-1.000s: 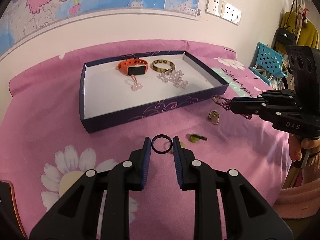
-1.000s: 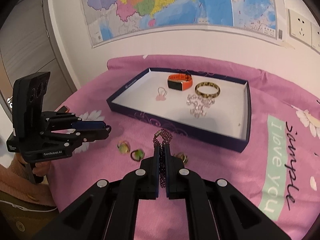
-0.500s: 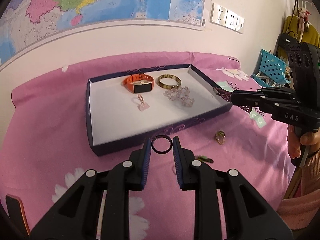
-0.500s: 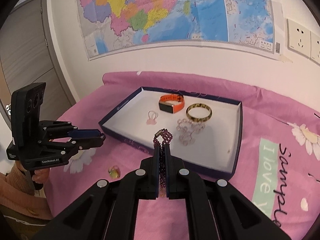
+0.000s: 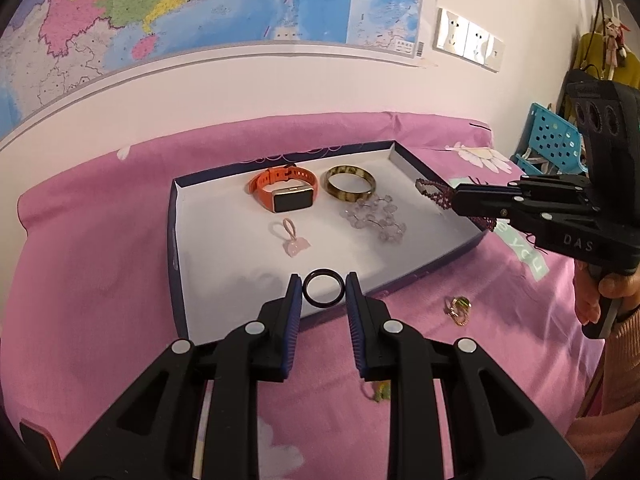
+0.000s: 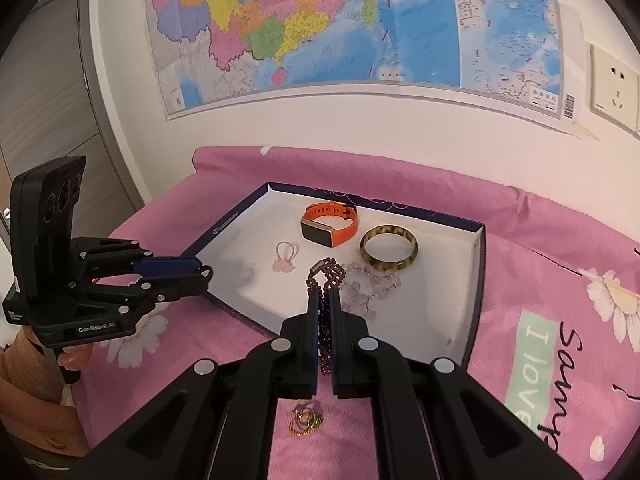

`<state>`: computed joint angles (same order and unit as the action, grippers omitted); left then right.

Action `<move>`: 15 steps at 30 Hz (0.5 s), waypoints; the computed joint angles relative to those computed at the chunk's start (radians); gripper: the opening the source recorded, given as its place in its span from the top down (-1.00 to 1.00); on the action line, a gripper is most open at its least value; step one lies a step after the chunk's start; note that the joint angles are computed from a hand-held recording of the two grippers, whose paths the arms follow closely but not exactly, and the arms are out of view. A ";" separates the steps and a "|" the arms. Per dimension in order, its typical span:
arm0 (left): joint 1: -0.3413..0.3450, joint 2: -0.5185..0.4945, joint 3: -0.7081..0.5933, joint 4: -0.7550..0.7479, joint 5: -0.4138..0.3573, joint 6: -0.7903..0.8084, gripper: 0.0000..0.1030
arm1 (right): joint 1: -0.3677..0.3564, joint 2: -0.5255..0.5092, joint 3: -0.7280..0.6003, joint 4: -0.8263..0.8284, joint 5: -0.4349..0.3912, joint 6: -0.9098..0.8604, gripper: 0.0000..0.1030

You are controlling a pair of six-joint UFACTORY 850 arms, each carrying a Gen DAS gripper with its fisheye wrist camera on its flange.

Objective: Organize jewelry
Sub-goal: 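Carry the black ring with the left tool while the right tool carries the red bracelet into the tray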

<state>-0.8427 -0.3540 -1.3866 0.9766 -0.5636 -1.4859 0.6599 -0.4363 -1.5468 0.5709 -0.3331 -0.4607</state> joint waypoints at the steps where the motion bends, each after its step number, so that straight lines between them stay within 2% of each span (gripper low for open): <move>1: 0.005 -0.003 -0.004 -0.005 0.004 0.005 0.56 | 0.001 -0.007 -0.009 -0.008 -0.003 0.005 0.94; 15: 0.039 -0.066 -0.074 -0.078 -0.008 0.090 0.56 | 0.009 -0.087 -0.097 -0.091 -0.037 0.073 0.94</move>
<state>-0.8034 -0.4197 -1.4608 0.8984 -0.5719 -1.3958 0.6693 -0.5232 -1.6434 0.4800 -0.3697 -0.3877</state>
